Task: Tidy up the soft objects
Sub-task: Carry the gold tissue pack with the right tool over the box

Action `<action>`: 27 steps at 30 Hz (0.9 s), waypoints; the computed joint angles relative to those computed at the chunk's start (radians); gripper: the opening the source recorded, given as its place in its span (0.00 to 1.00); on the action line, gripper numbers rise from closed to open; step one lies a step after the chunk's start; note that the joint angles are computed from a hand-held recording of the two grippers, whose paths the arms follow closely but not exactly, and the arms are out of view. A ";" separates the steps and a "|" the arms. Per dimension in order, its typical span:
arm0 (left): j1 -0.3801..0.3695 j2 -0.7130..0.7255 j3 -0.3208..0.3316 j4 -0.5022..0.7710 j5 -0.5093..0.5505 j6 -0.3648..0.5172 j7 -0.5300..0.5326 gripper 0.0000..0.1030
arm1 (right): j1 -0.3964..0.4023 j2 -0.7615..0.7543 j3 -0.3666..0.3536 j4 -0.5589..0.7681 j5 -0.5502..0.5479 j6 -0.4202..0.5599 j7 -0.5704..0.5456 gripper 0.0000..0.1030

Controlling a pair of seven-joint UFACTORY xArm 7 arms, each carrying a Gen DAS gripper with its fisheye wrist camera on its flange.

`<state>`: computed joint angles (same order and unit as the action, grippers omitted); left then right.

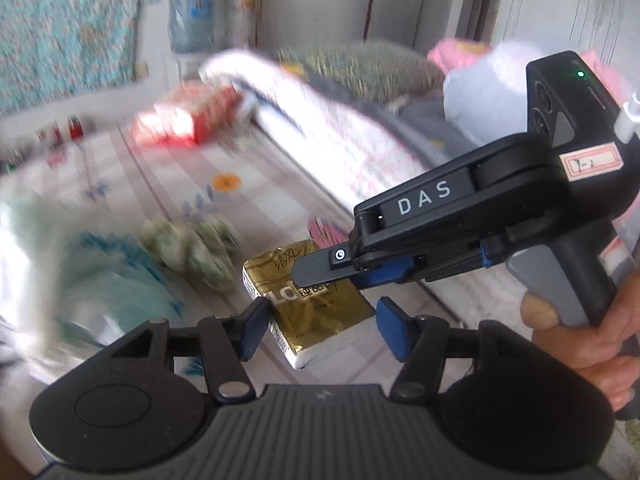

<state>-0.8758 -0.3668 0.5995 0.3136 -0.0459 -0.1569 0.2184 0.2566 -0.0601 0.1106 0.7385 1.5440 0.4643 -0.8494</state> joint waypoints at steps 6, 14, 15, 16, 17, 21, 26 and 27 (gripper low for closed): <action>0.367 -0.191 -0.241 -0.077 0.023 0.021 0.028 0.59 | 0.060 -0.025 0.041 0.098 -0.018 -0.021 0.019 0.30; 0.768 -0.416 -0.317 -0.127 0.011 0.159 0.128 0.59 | 0.175 0.219 0.140 0.465 -0.240 -0.003 0.177 0.31; 0.808 -0.430 -0.310 -0.124 0.006 0.184 0.144 0.59 | 0.188 0.264 0.154 0.521 -0.290 0.008 0.215 0.31; 0.845 -0.440 -0.299 -0.117 0.000 0.214 0.161 0.59 | 0.200 0.313 0.168 0.583 -0.347 0.022 0.259 0.31; 0.875 -0.442 -0.285 -0.109 -0.009 0.240 0.177 0.59 | 0.215 0.366 0.181 0.647 -0.412 0.037 0.310 0.31; 0.980 -0.381 -0.241 -0.033 -0.052 0.363 0.220 0.59 | 0.300 0.578 0.196 0.913 -0.668 0.127 0.516 0.31; 1.063 -0.243 -0.222 0.073 -0.096 0.477 0.266 0.59 | 0.387 0.841 0.200 1.274 -0.889 0.318 0.733 0.32; 1.082 -0.231 -0.207 0.091 -0.102 0.518 0.288 0.59 | 0.403 0.882 0.202 1.333 -0.925 0.355 0.767 0.32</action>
